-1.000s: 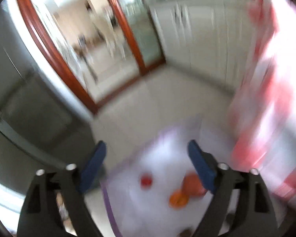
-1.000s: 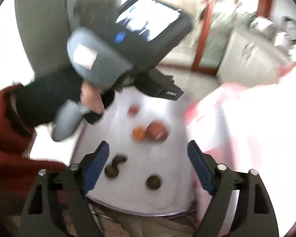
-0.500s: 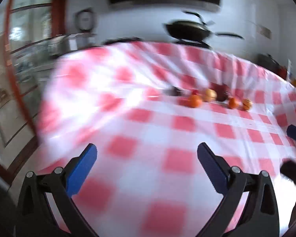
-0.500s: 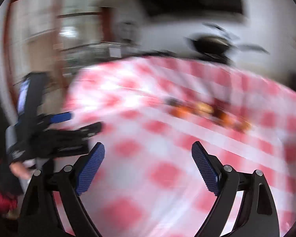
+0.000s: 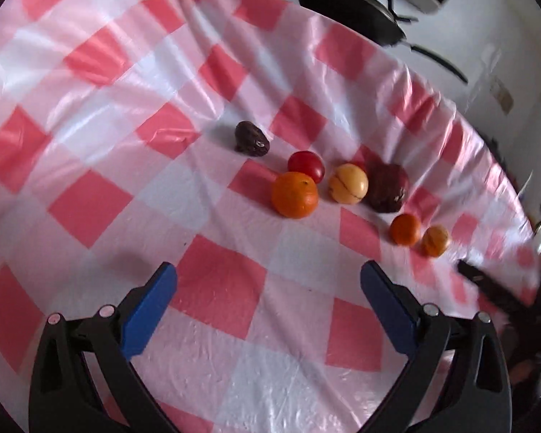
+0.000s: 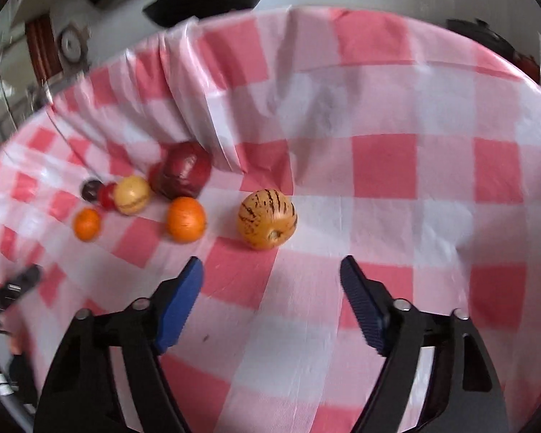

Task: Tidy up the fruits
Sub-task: 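Grasp a tangerine with the left tool while the right tool grasps the yellow striped fruit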

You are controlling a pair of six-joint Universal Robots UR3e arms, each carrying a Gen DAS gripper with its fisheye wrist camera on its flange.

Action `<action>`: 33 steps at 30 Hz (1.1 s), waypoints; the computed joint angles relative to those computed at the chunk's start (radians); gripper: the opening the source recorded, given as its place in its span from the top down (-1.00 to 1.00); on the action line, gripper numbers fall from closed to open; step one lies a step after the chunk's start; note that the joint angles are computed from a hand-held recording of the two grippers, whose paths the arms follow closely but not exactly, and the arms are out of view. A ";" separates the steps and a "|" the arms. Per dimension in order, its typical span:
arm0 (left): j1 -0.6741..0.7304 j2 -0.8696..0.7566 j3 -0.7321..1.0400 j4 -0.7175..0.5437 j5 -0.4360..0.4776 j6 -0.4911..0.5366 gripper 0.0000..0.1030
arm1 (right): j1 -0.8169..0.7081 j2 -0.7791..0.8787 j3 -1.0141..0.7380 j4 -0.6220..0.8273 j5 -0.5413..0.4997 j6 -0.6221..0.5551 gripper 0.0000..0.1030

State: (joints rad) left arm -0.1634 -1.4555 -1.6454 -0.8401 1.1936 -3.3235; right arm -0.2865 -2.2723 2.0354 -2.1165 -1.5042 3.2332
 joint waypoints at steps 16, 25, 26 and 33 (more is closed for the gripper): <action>0.029 0.034 -0.046 0.042 -0.056 0.025 -0.97 | 0.076 0.354 -0.136 -0.098 -0.070 0.002 0.10; -0.058 -0.060 0.081 -0.038 0.074 0.020 -0.97 | -0.018 0.015 0.120 -0.166 0.048 0.207 0.11; -0.080 -0.092 0.112 -0.027 0.106 0.011 -0.97 | -0.031 -0.002 0.137 -0.179 0.053 0.233 0.11; -0.196 -0.385 0.471 -0.141 0.225 0.060 -0.67 | -0.163 -0.073 0.166 -0.099 0.196 0.227 0.11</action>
